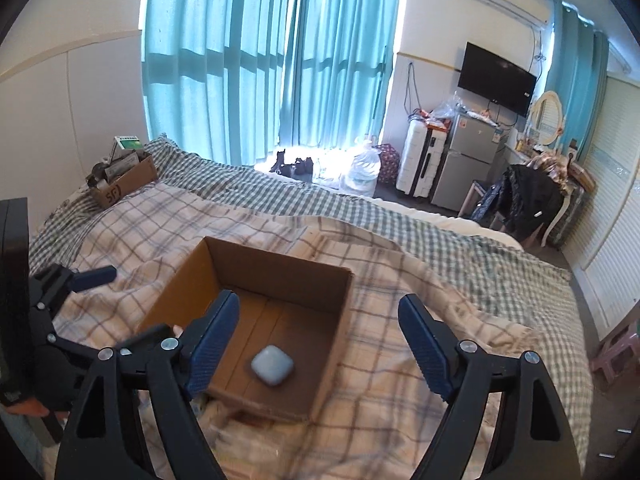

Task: Organize objects
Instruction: 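Grasp the tape roll with the left tool while the right tool grasps the tan carton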

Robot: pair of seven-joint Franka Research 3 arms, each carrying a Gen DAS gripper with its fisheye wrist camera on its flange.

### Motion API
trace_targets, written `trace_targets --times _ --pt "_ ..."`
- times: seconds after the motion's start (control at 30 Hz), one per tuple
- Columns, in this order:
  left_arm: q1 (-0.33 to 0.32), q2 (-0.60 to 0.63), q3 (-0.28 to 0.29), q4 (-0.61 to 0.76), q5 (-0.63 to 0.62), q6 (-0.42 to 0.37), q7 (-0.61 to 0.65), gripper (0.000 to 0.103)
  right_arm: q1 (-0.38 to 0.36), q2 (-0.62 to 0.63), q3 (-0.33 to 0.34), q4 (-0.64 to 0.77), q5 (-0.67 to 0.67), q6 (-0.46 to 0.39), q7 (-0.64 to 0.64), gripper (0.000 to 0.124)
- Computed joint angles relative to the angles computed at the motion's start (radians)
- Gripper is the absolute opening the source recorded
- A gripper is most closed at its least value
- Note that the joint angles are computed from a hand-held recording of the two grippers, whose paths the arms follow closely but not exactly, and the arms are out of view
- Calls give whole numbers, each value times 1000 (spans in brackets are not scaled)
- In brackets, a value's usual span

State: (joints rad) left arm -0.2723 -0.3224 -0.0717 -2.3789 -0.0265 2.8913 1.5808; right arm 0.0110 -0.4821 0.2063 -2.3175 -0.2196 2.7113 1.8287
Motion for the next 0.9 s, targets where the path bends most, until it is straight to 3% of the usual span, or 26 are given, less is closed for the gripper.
trace_targets --times 0.2,0.3,0.43,0.6,0.7,0.9 --pt "40 -181 -27 -142 67 -70 -91 100 38 -194 2 -128 35 -94 -29 87" --pt "78 -257 -70 -229 129 -80 -166 100 54 -271 10 -212 63 -116 -36 88" --pt "57 -312 -75 -332 165 -77 -227 100 74 -325 30 -324 104 -115 -20 88" --pt "-20 -263 -52 -383 156 -94 -239 100 107 -263 34 -410 154 -79 -8 88" --pt "52 -204 -139 -361 253 -128 -295 100 148 -194 3 -422 189 -78 -32 88" --pt "33 -150 -120 -341 283 -154 -314 100 187 -135 -48 -420 257 -76 -74 88"
